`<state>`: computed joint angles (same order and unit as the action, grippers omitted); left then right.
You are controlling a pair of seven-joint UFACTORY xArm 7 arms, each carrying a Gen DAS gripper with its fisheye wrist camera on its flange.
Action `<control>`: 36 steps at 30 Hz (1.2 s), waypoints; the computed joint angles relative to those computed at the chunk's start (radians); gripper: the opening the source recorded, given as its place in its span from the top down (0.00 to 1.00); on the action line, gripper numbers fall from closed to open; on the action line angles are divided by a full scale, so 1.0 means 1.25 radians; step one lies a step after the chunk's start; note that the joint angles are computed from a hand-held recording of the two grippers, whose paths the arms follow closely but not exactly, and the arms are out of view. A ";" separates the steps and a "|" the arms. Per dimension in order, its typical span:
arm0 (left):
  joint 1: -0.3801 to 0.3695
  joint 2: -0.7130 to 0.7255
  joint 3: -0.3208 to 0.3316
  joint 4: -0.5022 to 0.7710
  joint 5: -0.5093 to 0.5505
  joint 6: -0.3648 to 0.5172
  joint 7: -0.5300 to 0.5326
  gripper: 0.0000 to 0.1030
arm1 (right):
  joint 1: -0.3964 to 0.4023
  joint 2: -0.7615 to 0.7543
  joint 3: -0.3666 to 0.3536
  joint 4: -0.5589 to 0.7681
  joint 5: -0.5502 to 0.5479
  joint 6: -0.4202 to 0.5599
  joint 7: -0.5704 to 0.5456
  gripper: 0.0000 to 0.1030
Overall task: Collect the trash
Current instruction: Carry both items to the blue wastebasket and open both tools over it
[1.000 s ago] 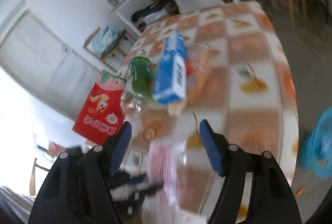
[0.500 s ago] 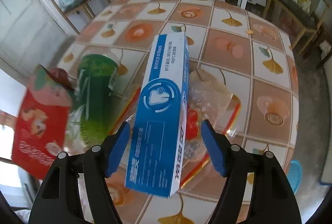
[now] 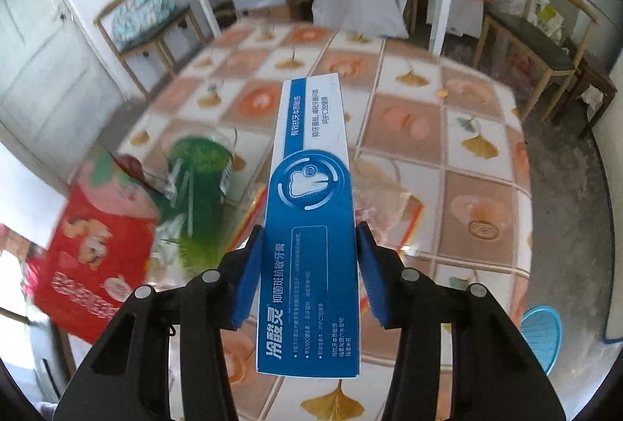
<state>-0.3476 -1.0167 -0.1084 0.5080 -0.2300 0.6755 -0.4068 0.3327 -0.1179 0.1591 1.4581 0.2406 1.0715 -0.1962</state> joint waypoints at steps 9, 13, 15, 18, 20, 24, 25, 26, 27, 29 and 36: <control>-0.011 0.039 -0.022 0.059 0.015 -0.018 0.004 0.82 | -0.070 -0.243 -0.151 -0.132 0.197 0.044 -0.094 0.56; -0.051 0.129 -0.019 0.130 0.003 -0.048 0.041 0.82 | -0.134 -0.351 -0.241 -0.202 0.205 0.092 -0.105 0.56; -0.085 0.216 -0.014 0.190 -0.016 -0.074 0.073 0.82 | -0.179 -0.392 -0.287 -0.236 0.188 0.115 -0.101 0.55; -0.127 0.347 -0.004 0.291 -0.048 -0.083 0.125 0.82 | -0.250 -0.428 -0.354 -0.285 0.158 0.146 -0.095 0.55; -0.167 0.464 0.013 0.392 -0.098 -0.060 0.182 0.82 | -0.289 -0.426 -0.397 -0.310 0.152 0.161 -0.096 0.55; -0.179 0.692 -0.003 0.613 -0.174 0.036 0.242 0.82 | -0.366 -0.390 -0.468 -0.358 0.161 0.175 -0.098 0.55; -0.173 0.733 -0.016 0.655 -0.174 0.059 0.239 0.82 | -0.385 -0.369 -0.488 -0.368 0.169 0.178 -0.102 0.55; -0.170 0.799 -0.030 0.721 -0.170 0.093 0.240 0.82 | -0.402 -0.352 -0.500 -0.375 0.176 0.182 -0.107 0.55; -0.166 0.865 -0.046 0.789 -0.146 0.127 0.223 0.82 | -0.416 -0.337 -0.504 -0.379 0.181 0.184 -0.109 0.55; -0.164 0.979 -0.073 0.911 -0.099 0.188 0.192 0.81 | -0.439 -0.279 -0.527 -0.382 0.206 0.189 -0.119 0.55; -0.231 1.388 -0.086 1.435 0.051 0.416 0.080 0.80 | -0.485 -0.060 -0.540 -0.310 0.321 0.173 -0.162 0.54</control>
<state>-0.6365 0.7178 -0.2156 2.3014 -0.1658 1.1960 -0.3069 -0.2737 -0.1934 -0.5159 1.0710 0.6418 1.2872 -0.3993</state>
